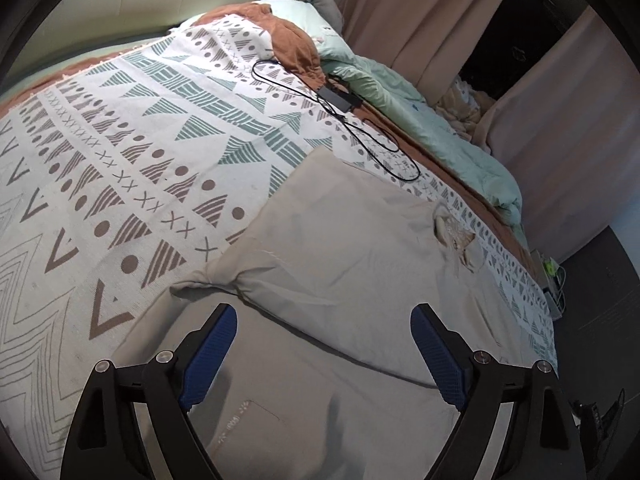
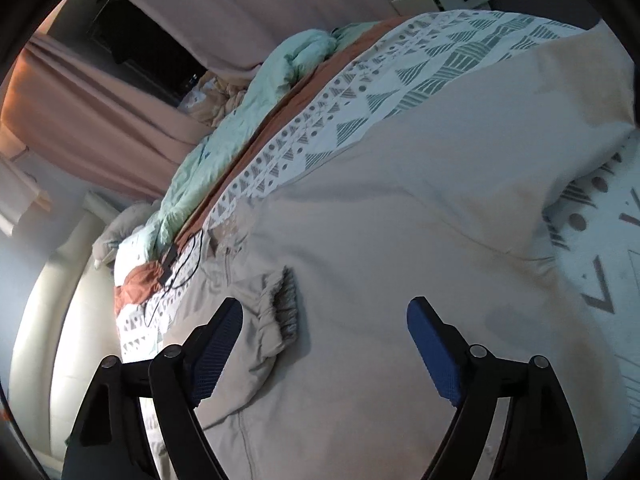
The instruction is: Fold large clothes
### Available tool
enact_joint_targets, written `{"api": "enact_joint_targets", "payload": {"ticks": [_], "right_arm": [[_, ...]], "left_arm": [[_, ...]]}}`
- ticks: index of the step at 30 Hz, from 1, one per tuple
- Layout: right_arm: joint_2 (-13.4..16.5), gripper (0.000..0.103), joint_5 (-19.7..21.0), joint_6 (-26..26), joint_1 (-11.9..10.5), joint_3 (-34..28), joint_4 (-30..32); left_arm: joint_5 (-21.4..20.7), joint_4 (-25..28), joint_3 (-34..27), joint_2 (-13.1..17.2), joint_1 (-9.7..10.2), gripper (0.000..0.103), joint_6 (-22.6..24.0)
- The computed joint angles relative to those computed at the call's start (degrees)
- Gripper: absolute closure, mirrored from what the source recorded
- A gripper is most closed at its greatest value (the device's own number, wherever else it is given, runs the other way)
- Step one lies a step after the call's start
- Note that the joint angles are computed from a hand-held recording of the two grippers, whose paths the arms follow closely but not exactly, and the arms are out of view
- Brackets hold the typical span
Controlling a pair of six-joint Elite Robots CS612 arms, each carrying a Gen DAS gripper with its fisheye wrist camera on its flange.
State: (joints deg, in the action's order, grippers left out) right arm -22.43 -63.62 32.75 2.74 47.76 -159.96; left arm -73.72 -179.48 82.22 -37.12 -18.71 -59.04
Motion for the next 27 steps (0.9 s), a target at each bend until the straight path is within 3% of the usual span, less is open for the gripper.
{"api": "enact_joint_targets", "payload": {"ticks": [5,8,11,23,27], "right_arm": [[-2.2,0.018,-8.4,1.5,-1.6,3.8,-3.7],[-2.9,0.02,-11.1,4.1,-2.9,5.8,-6.3],[-3.2,0.027,-13.2,5.9,-4.3,7.2,-7.7],[-0.3,0.046,-12.7,11.9,-8.2,6.2,-11.8],[1.6,0.052,-12.6,11.9,-8.7,3.6,-11.8]], "left_arm": [[0.1,-1.9,0.7,-0.4,-0.71,0.014,1.0],[0.6,-2.2,1.1,-0.8,-1.01,0.014,1.7],[0.9,-2.3,1.3,-0.9,-1.16,0.014,2.2],[0.4,-0.3,-0.5,-0.2,-1.88,0.014,2.8],[2.4,0.4,-1.1,0.0,-2.6,0.014,3.9]]}}
